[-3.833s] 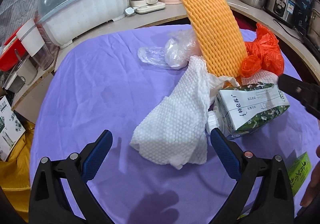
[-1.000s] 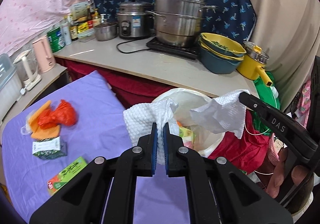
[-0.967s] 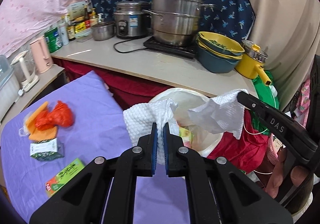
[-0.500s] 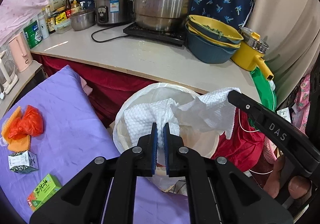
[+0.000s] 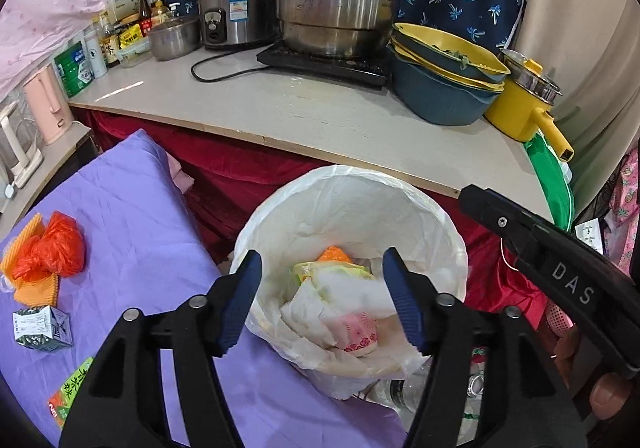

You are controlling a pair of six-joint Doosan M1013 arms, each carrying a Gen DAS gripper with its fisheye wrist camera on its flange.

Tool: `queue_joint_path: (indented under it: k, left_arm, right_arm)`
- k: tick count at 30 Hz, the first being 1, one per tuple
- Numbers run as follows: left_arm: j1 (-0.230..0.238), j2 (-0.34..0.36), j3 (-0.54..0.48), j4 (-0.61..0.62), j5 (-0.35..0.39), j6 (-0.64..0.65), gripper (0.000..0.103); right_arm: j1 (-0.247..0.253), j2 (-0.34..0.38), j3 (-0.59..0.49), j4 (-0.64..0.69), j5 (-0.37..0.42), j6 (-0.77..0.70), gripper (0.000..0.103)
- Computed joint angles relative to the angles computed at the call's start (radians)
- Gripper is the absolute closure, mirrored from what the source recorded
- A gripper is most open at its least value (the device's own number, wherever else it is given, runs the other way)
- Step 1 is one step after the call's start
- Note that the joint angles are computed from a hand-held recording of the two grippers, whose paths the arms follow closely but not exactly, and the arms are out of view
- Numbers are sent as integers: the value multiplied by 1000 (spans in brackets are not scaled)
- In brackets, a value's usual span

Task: Collect trash
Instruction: 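Carry both white tissues over the bin and open both tools to drop them, then move both open tools back over the table toward the green box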

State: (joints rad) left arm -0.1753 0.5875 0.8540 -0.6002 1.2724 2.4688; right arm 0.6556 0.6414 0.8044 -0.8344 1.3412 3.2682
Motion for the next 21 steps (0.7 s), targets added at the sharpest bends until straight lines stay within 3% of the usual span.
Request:
queue_joint_path:
  k: [3, 11, 14, 21]
  left_arm:
    - [1, -6, 8, 6, -27, 1, 36]
    - [21, -13, 11, 10, -78, -30, 31]
    - [34, -24, 23, 3, -112, -33, 23]
    - [68, -38, 32, -4, -158, -36, 22]
  right_arm:
    - [3, 8, -20, -14, 11, -16, 74]
    - [21, 39, -92, -50, 88, -41, 45]
    - [32, 52, -121, -64, 112, -43, 35]
    - [51, 97, -213, -75, 145, -90, 33]
